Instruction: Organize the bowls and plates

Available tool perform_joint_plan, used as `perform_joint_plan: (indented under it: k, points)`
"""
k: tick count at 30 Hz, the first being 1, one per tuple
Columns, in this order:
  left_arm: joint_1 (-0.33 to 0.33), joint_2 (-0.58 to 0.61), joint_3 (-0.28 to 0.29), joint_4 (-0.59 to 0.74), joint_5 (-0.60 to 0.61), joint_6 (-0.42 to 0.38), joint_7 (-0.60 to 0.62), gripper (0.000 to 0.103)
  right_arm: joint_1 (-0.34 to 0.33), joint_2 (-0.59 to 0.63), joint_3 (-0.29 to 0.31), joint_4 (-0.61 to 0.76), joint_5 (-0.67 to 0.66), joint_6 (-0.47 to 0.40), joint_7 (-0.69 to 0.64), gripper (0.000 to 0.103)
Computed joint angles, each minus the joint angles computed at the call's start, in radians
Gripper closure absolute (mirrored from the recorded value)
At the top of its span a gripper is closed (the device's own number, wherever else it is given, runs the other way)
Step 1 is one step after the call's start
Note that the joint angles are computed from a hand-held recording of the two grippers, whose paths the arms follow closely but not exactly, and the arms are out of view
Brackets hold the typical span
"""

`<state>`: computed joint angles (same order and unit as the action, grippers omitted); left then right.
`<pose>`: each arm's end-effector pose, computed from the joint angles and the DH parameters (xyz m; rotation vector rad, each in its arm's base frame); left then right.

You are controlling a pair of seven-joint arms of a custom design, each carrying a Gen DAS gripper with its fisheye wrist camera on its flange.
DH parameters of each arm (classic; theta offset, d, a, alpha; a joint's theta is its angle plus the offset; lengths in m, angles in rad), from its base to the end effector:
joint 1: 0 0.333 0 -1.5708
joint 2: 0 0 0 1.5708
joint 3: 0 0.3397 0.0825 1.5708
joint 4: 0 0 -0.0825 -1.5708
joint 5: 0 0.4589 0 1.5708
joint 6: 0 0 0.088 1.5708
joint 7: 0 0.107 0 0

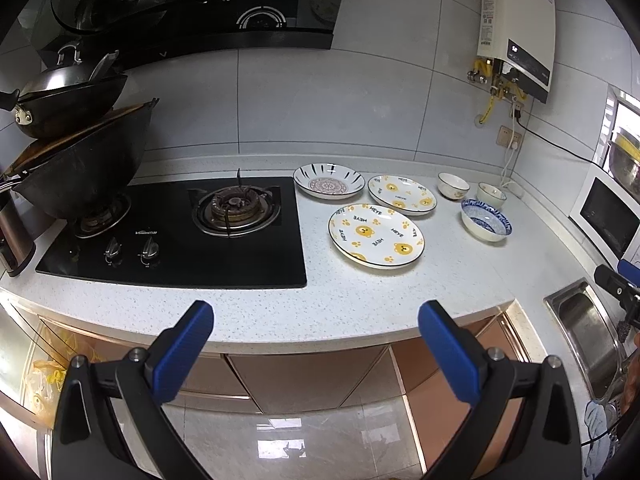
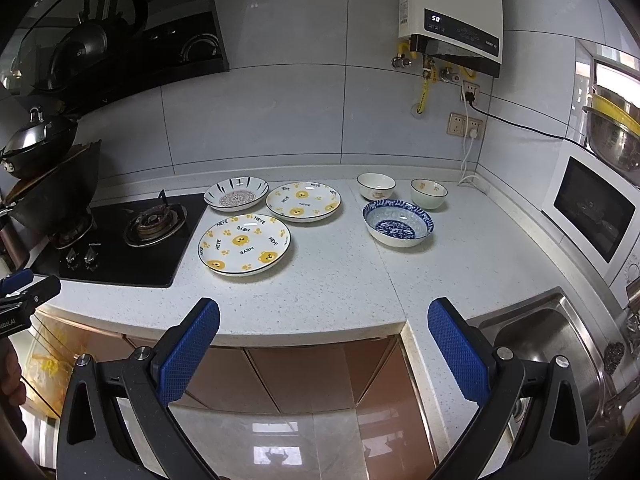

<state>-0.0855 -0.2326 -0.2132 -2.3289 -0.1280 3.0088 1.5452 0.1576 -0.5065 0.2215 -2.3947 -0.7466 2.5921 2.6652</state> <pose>0.5548 -0.1675 0.5246 -1.5776 1.8766 -0.9912 0.4621 0.2105 0.5678 -1.5249 1.8429 -0.9355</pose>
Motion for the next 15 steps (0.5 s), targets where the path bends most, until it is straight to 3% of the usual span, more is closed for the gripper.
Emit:
perform_joint_plan:
  k: [15]
  points:
    - [-0.007,0.035,0.039,0.034,-0.050,-0.004,0.077,0.000,0.012,0.082,0.008,0.064,-0.048,0.012,0.035,0.001]
